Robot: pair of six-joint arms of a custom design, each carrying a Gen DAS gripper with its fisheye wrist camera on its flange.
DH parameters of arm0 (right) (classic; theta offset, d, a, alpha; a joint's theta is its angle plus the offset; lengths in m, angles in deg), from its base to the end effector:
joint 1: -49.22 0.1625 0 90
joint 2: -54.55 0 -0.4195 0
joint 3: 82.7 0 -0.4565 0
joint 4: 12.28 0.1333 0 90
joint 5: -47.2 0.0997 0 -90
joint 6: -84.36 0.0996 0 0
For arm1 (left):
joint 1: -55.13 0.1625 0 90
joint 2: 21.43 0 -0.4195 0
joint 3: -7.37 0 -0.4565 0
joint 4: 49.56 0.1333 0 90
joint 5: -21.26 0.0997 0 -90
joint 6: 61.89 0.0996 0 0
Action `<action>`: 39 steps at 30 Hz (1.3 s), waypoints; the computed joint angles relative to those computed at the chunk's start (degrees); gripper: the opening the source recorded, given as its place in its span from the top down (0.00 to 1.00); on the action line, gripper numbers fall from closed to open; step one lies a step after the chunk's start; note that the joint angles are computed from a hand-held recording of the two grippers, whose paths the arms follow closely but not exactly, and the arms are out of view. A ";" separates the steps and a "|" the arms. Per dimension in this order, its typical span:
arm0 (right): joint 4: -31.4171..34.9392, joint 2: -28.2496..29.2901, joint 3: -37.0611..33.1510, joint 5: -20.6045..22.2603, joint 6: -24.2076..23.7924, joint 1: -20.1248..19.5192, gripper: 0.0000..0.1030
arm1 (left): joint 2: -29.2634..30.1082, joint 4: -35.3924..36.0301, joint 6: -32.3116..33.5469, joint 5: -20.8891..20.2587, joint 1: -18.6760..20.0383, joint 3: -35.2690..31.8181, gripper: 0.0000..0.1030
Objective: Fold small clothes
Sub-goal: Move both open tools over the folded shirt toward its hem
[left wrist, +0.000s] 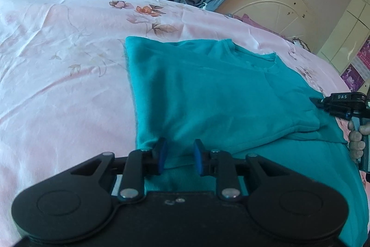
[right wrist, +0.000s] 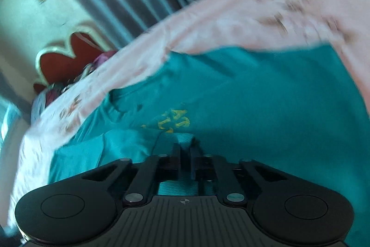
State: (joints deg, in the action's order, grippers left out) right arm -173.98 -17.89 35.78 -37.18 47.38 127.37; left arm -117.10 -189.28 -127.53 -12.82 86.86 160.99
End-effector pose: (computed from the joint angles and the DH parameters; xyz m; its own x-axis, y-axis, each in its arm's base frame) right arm 0.0217 -0.5933 0.1877 -0.8964 -0.4006 0.1900 -0.4433 0.8027 -0.3990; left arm -0.1344 -0.3368 0.1235 -0.8468 -0.2519 -0.4685 0.1706 0.7057 -0.6877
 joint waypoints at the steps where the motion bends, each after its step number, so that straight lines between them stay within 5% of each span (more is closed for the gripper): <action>1: -3.81 -1.39 2.03 1.83 -3.56 0.19 0.95 | -0.28 0.30 -0.06 0.02 -0.07 0.09 0.77; 3: -9.90 -4.01 5.47 7.99 -9.83 -0.28 0.95 | -0.72 0.52 -0.09 0.20 -0.38 0.52 0.78; 5: -16.24 -3.78 7.25 9.11 -15.09 0.06 0.95 | -0.68 -1.00 0.17 0.34 -0.44 1.13 0.78; 7: -17.55 -1.68 6.45 5.49 -16.16 0.60 0.95 | -0.49 -1.44 0.32 0.32 -0.34 1.19 0.78; 11: -13.63 4.20 2.19 -8.60 -11.69 1.93 0.95 | -0.33 -0.06 0.62 -0.17 0.02 0.42 0.78; 16: -15.36 3.48 2.76 -8.55 -8.89 1.90 0.95 | -0.40 1.01 0.31 -0.24 0.04 -0.04 0.78; 18: -19.11 1.60 4.61 -7.29 -8.13 1.76 0.89 | -0.68 3.35 -3.58 1.71 -1.79 -0.49 0.69; 19: -18.29 0.76 4.96 -6.19 -7.60 1.90 0.89 | -0.17 2.75 -3.82 3.43 -2.99 -0.43 0.56; 20: -16.11 -0.32 5.31 -4.82 -8.00 1.80 0.89 | 1.86 1.23 -2.97 5.99 -3.80 -0.92 0.32; 22: -15.49 -0.11 5.67 -5.92 -9.67 2.67 0.89 | 7.22 -4.14 1.77 7.93 -2.42 -2.95 0.20; 26: -16.62 3.44 3.76 -9.64 -8.73 3.49 0.89 | 15.54 -12.64 15.56 4.56 6.51 -8.93 0.42; 30: -15.50 5.40 1.05 -9.19 -6.76 3.47 0.89 | 20.53 -24.34 27.61 6.67 12.92 -12.93 0.41; 34: -18.88 10.03 -3.75 -16.53 -2.18 4.04 0.89 | 21.82 -22.27 29.33 12.40 17.21 -15.87 0.41; 36: -15.54 9.27 -4.94 -15.20 0.71 3.42 0.89 | 20.26 -21.64 27.97 12.59 18.38 -15.91 0.42; 39: -16.26 7.17 -3.23 -12.07 -1.16 3.40 0.89 | 19.26 -27.82 29.34 12.82 16.45 -13.82 0.42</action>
State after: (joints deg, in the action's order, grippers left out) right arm -190.24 -10.72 32.54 -49.25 46.22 130.76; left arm -97.84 -217.09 -98.19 0.00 103.31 147.17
